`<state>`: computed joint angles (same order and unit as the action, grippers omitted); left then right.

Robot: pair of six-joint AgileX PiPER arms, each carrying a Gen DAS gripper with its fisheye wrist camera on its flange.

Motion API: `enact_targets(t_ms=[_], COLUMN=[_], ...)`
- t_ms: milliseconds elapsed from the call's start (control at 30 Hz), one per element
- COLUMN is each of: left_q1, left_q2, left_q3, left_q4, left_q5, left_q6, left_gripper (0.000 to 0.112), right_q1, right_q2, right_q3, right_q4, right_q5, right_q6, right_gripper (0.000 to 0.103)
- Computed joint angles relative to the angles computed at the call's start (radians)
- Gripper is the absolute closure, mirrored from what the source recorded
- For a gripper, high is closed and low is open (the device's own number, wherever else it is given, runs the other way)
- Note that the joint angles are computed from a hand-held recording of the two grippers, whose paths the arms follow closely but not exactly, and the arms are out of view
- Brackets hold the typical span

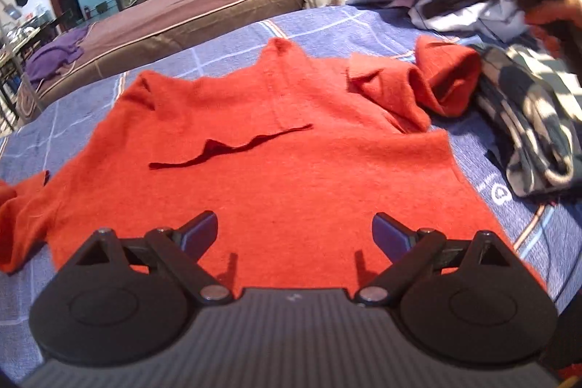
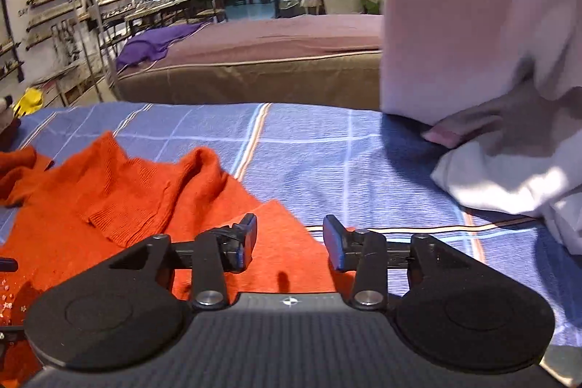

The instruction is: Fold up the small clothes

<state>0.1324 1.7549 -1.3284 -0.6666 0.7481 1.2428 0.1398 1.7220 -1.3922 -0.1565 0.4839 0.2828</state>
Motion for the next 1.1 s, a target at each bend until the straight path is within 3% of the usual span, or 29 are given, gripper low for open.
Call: enact_targets(t_ms=[133,233,267,300,367,467,533,633,800,867,1100], left_q1=[-0.018,-0.026,-0.025,-0.024,-0.022,-0.023,-0.034,-0.046,-0.051,-0.051,-0.049], left_q2=[-0.021,-0.009,-0.004,0.003,0.006,0.009,0.015,0.022,0.021,0.019,0.021], left_q3=[0.025,-0.022,-0.043,-0.063,-0.084,-0.093,-0.095,-0.096,-0.084,-0.08,-0.075], left_q4=[0.106,0.23,0.252,0.269,0.283,0.283,0.301,0.308,0.302,0.302,0.295], left_q5=[-0.048,-0.033,-0.016,0.002,0.015,0.022,0.019,0.02,0.019,0.018,0.024], left_q6=[-0.062,-0.21,-0.245,-0.27,-0.298,-0.295,-0.306,-0.311,-0.298,-0.3,-0.289], left_gripper=[0.012,0.012,0.011,0.011,0.01,0.01,0.01,0.01,0.01,0.01,0.01], right_q1=[0.105,0.169,0.184,0.19,0.179,0.136,0.105,0.019,-0.099,-0.132,-0.21], right_q2=[0.185,0.338,0.376,0.402,0.403,0.32,0.251,0.155,0.008,-0.046,-0.214], right_q3=[-0.162,-0.336,-0.38,-0.41,-0.405,-0.305,-0.227,-0.134,0.012,0.056,0.149], right_q4=[-0.068,-0.184,-0.245,-0.281,-0.308,-0.27,-0.23,-0.043,0.071,0.021,-0.368], right_q5=[0.058,0.194,0.241,0.269,0.268,0.181,0.114,0.042,-0.05,-0.076,-0.108], right_q6=[0.007,0.038,0.069,0.084,0.111,0.13,0.169,0.129,0.157,0.225,0.644], right_gripper=[0.023,0.021,0.027,0.049,0.08,0.088,0.088,0.091,0.093,0.093,0.093])
